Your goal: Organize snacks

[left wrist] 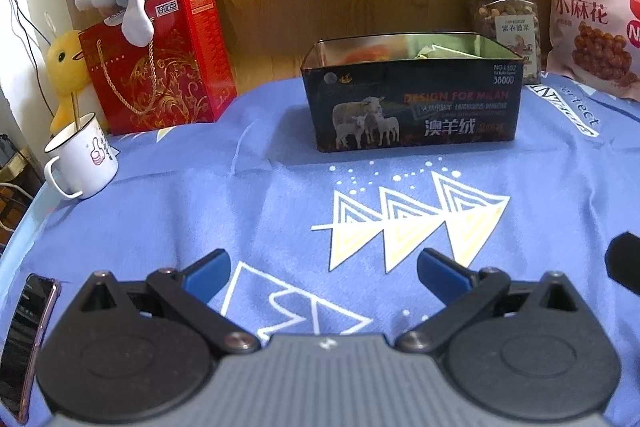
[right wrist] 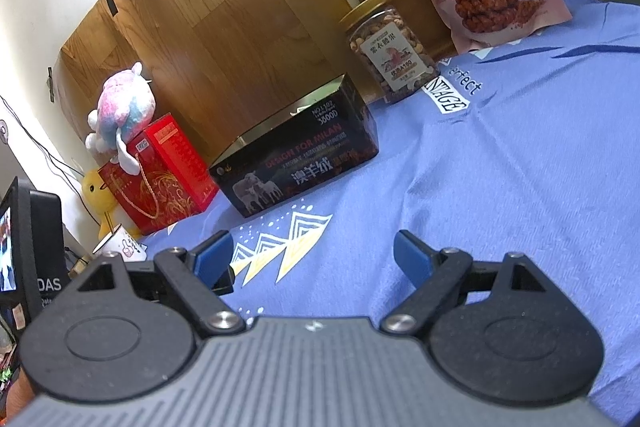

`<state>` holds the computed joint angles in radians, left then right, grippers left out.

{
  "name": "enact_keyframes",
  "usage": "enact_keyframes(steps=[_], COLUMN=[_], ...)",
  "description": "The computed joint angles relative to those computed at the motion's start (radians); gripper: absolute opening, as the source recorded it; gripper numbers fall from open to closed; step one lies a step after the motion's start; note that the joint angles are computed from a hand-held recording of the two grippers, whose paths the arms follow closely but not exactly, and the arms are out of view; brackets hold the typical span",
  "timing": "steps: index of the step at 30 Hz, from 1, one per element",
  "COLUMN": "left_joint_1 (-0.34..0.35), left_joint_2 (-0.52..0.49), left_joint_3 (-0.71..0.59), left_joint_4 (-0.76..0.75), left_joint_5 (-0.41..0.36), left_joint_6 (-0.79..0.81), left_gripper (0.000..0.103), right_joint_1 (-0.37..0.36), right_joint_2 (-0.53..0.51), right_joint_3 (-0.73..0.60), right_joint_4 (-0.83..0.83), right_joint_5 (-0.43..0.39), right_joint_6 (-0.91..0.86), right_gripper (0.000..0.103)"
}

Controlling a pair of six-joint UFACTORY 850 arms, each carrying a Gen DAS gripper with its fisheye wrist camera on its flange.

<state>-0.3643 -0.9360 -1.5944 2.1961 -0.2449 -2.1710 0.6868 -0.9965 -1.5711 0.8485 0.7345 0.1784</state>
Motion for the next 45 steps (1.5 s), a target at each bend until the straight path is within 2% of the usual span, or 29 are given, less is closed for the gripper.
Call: enact_keyframes(steps=[12, 17, 42, 45], left_joint_1=[-0.005, 0.0, 0.0, 0.001], left_joint_2=[-0.003, -0.001, -0.002, 0.005], left_joint_3=[0.004, 0.004, -0.007, 0.005], left_joint_4=[-0.016, 0.005, -0.054, 0.052], left_joint_5=[-0.067, -0.053, 0.008, 0.011], left_joint_6=[0.02, -0.006, 0.065, -0.027], left_gripper=[0.103, 0.103, 0.103, 0.103], right_joint_1=[-0.003, -0.003, -0.002, -0.002], right_joint_2=[0.001, 0.001, 0.002, 0.002], right_joint_3=[0.0, -0.001, 0.0, -0.001], right_joint_4=[-0.01, -0.009, -0.007, -0.006], right_joint_5=[-0.013, -0.013, -0.013, -0.012], right_joint_6=[0.007, 0.006, 0.003, -0.001], right_gripper=[0.09, 0.09, 0.09, 0.09])
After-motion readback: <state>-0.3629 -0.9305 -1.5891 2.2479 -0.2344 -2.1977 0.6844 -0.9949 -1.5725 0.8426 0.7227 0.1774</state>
